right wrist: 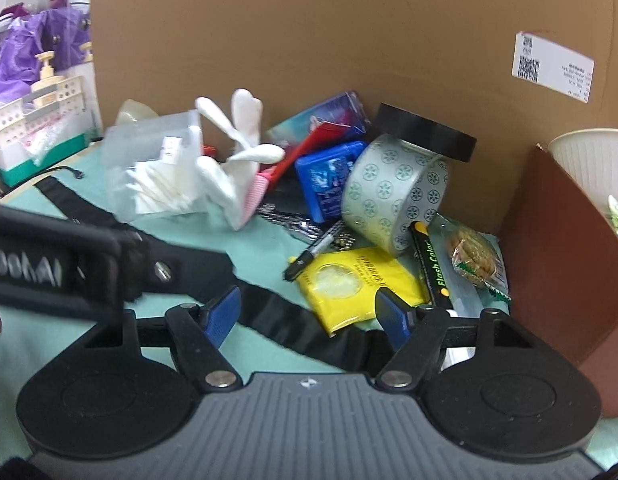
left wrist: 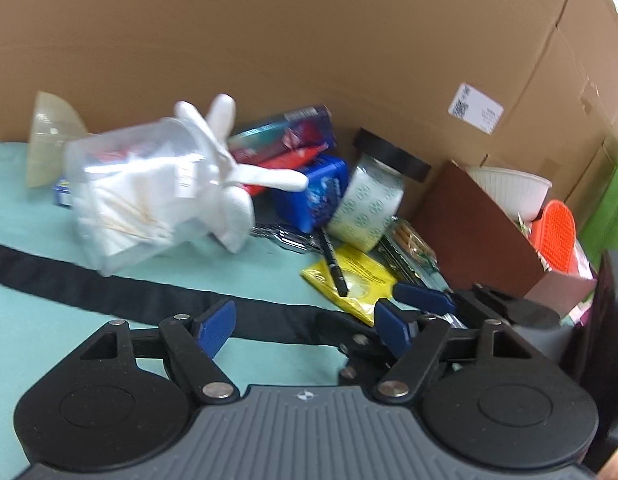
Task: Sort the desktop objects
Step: 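Move the left gripper down to the yellow sachet on the cloth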
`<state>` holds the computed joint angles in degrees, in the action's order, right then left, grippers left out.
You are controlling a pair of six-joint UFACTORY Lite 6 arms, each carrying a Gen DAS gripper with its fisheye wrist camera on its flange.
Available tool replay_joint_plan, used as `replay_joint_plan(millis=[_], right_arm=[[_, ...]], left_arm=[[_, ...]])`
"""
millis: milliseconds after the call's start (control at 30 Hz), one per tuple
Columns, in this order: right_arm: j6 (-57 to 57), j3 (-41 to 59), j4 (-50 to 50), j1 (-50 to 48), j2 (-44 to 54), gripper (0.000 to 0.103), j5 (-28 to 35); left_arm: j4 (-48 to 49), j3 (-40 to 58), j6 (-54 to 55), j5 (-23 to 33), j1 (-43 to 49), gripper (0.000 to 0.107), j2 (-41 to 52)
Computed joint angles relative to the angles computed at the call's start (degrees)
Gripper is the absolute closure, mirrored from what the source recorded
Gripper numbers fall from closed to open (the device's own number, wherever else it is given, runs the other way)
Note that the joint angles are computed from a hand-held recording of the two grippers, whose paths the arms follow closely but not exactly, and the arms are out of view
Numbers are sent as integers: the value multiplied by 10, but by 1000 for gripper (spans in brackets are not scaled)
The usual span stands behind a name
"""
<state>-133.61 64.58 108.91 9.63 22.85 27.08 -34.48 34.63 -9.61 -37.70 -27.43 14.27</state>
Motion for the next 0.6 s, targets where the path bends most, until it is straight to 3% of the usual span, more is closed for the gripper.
replay_joint_plan(millis=[167,300,400,600], right_arm=[[38,64,-38,3,57,44,-19],[10,48,-40,-3,43,81,-9],[38,28,-88,-13,26,87,19],[33,-37,-115,-34,-20,87,60]], left_arm=[[26,4,-27,-6,4,30,12],[27,1,-28,6,5,30,6],[25,4,-26,11,1,30,8],[33,41,3,17,6,30,35]])
